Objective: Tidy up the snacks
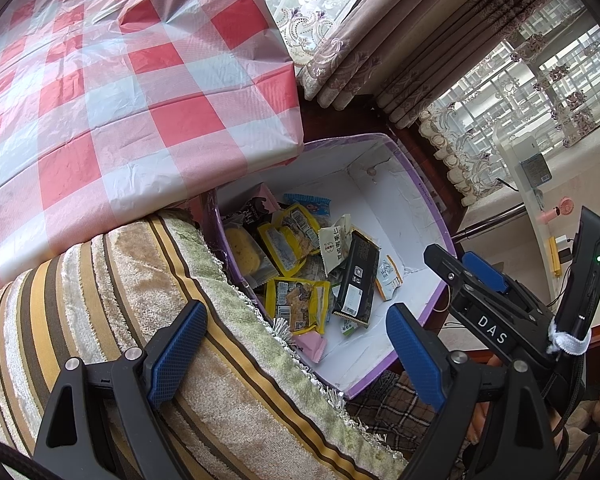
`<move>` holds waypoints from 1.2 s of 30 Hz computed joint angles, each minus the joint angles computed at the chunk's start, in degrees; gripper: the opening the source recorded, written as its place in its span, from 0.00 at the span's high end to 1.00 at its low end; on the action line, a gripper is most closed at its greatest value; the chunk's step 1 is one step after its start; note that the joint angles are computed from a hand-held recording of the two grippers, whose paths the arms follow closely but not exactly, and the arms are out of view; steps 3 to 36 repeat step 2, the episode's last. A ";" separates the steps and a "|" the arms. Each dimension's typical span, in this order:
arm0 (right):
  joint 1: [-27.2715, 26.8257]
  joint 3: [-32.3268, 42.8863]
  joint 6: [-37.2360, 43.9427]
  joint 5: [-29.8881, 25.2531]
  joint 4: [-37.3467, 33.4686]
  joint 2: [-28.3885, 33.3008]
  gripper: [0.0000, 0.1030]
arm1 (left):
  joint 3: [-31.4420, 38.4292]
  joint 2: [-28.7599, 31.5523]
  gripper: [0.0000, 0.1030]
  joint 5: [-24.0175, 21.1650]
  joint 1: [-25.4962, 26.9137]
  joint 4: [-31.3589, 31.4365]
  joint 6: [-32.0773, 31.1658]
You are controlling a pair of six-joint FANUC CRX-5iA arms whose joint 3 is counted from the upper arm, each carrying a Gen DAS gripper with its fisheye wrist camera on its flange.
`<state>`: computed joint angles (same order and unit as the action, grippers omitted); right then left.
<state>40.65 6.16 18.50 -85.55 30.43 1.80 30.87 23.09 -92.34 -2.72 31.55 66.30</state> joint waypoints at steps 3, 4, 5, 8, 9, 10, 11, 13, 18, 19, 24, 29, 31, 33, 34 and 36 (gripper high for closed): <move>0.08 0.11 -0.13 -0.30 -0.19 0.07 0.33 | 0.17 0.32 0.08 0.28 -0.06 0.71 0.04; 0.08 0.11 -0.13 -0.30 -0.19 0.07 0.33 | 0.17 0.32 0.08 0.28 -0.06 0.71 0.04; 0.08 0.11 -0.13 -0.30 -0.19 0.07 0.33 | 0.17 0.32 0.08 0.28 -0.06 0.71 0.04; 0.08 0.11 -0.13 -0.30 -0.19 0.07 0.33 | 0.17 0.32 0.08 0.28 -0.06 0.71 0.04; 0.08 0.11 -0.13 -0.30 -0.19 0.07 0.33 | 0.17 0.32 0.08 0.28 -0.06 0.71 0.04; 0.08 0.11 -0.13 -0.30 -0.19 0.07 0.33 | 0.17 0.32 0.08 0.28 -0.06 0.71 0.04; 0.08 0.11 -0.13 -0.30 -0.19 0.07 0.33 | 0.17 0.32 0.08 0.28 -0.06 0.71 0.04; 0.08 0.11 -0.13 -0.30 -0.19 0.07 0.33 | 0.17 0.32 0.08 0.28 -0.06 0.71 0.04; 0.08 0.11 -0.13 -0.30 -0.19 0.07 0.33 | 0.17 0.32 0.08 0.28 -0.06 0.71 0.04; 0.08 0.11 -0.13 -0.30 -0.19 0.07 0.33 | 0.17 0.32 0.08 0.28 -0.06 0.71 0.04; 0.08 0.11 -0.13 -0.30 -0.19 0.07 0.33 | 0.17 0.32 0.08 0.28 -0.06 0.71 0.04; 0.08 0.11 -0.13 -0.30 -0.19 0.07 0.33 | 0.17 0.32 0.08 0.28 -0.06 0.71 0.04; 0.08 0.11 -0.13 -0.30 -0.19 0.07 0.33 | 0.17 0.32 0.08 0.28 -0.06 0.71 0.04; 0.08 0.11 -0.13 -0.30 -0.19 0.07 0.33 | 0.17 0.32 0.08 0.28 -0.06 0.71 0.04; 0.08 0.11 -0.13 -0.30 -0.19 0.07 0.33 | 0.17 0.32 0.08 0.28 -0.06 0.71 0.04; 0.08 0.11 -0.13 -0.30 -0.19 0.07 0.33 | 0.17 0.32 0.08 0.28 -0.06 0.71 0.04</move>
